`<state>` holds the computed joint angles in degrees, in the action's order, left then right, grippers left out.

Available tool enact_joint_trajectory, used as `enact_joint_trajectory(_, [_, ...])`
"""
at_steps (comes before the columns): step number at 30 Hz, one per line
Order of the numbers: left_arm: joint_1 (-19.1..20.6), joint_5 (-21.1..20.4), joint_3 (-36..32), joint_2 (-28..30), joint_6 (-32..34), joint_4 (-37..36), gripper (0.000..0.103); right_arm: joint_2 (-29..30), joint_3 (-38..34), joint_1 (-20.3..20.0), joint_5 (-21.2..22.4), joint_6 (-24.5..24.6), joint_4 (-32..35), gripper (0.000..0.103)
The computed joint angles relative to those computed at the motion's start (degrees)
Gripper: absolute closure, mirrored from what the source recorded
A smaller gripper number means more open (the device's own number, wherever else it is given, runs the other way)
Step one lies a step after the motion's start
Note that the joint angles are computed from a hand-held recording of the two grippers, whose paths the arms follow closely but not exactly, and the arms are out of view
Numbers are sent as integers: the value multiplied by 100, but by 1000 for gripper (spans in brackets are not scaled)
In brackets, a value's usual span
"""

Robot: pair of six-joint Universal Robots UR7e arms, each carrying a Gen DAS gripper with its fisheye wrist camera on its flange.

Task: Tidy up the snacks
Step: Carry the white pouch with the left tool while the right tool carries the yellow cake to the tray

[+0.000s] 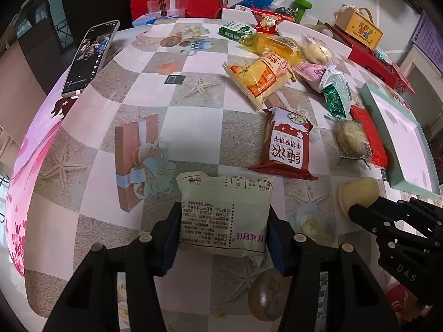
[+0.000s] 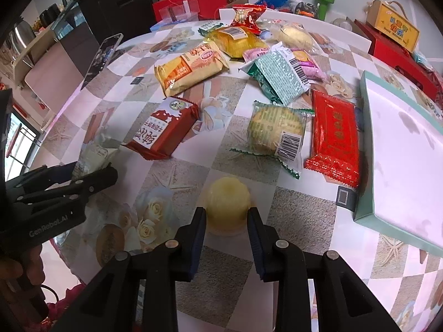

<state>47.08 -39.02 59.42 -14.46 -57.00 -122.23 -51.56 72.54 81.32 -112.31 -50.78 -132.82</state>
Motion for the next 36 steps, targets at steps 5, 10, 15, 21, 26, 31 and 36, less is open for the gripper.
enact_joint_trajectory(5, [37, -112, -51, 29, -1, 75, 47, 23, -20, 8, -35, 7, 29, 69])
enact_joint_trajectory(10, [35, -106, -145, 67, -17, 276, 46, 42, -39, 18, -41, 20, 35, 69])
enact_joint_trajectory(15, [30, -97, -194, 94, 11, 354, 46, 69, -83, 22, -14, 57, 58, 66])
enact_joint_trajectory(21, [37, -91, -218, 105, 32, 370, 46, 120, -129, 32, -33, 112, 67, 56])
enact_joint_trajectory(26, [28, -74, -230, 116, 52, 407, 46, 175, -146, 50, -91, 120, -10, 52])
enact_joint_trajectory(31, [25, -73, -227, 117, 61, 402, 46, 233, -226, 45, -71, 233, -20, 52])
enact_joint_trajectory(36, [25, -66, -218, 117, 95, 375, 46, 220, -188, 50, -36, 187, -83, 64])
